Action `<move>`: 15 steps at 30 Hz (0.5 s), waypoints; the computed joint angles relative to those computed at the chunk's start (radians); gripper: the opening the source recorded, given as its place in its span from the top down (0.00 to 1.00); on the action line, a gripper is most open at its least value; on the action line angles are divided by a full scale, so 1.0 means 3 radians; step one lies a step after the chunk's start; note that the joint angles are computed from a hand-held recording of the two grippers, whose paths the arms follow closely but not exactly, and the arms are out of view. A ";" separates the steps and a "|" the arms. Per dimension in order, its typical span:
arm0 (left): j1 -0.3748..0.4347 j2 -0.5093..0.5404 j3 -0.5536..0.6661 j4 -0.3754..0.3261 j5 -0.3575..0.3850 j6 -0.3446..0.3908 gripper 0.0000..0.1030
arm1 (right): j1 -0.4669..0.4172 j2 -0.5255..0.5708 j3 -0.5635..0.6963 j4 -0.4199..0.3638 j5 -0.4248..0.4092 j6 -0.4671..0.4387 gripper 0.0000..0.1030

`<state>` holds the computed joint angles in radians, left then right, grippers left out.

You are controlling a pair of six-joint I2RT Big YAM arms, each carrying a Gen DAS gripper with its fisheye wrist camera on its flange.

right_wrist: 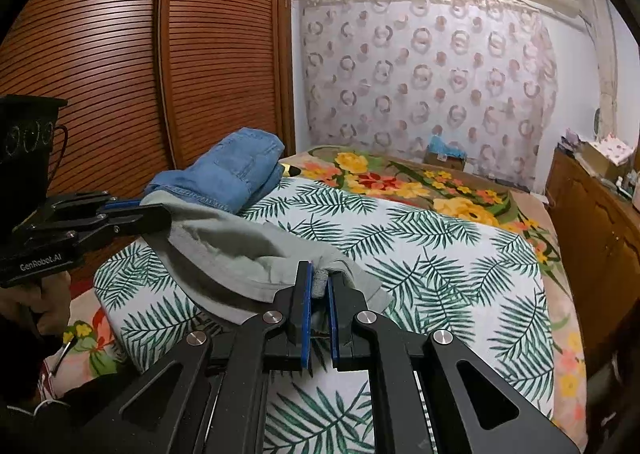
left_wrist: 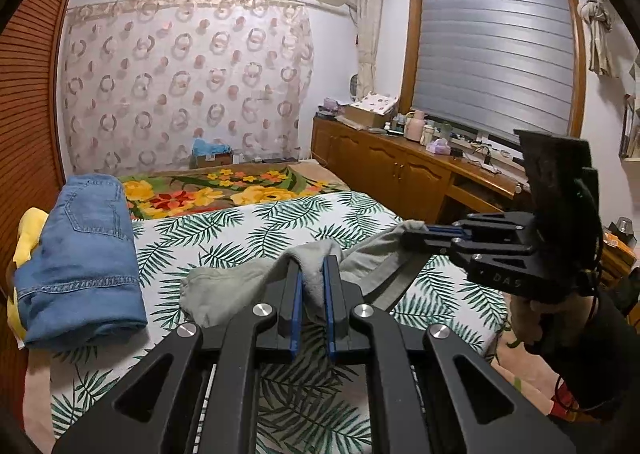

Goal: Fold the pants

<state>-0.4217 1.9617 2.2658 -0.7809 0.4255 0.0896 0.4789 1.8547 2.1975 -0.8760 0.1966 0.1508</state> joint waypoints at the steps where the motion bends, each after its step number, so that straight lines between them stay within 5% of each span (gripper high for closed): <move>1: -0.0006 -0.0014 -0.0019 0.0019 0.0000 0.0002 0.90 | 0.0009 -0.0031 -0.0058 0.0039 0.0008 0.0013 0.93; 15: -0.0014 -0.0216 -0.0375 0.0071 0.0043 0.0027 0.90 | 0.0107 -0.0334 -0.0557 0.0244 -0.0008 0.0185 0.93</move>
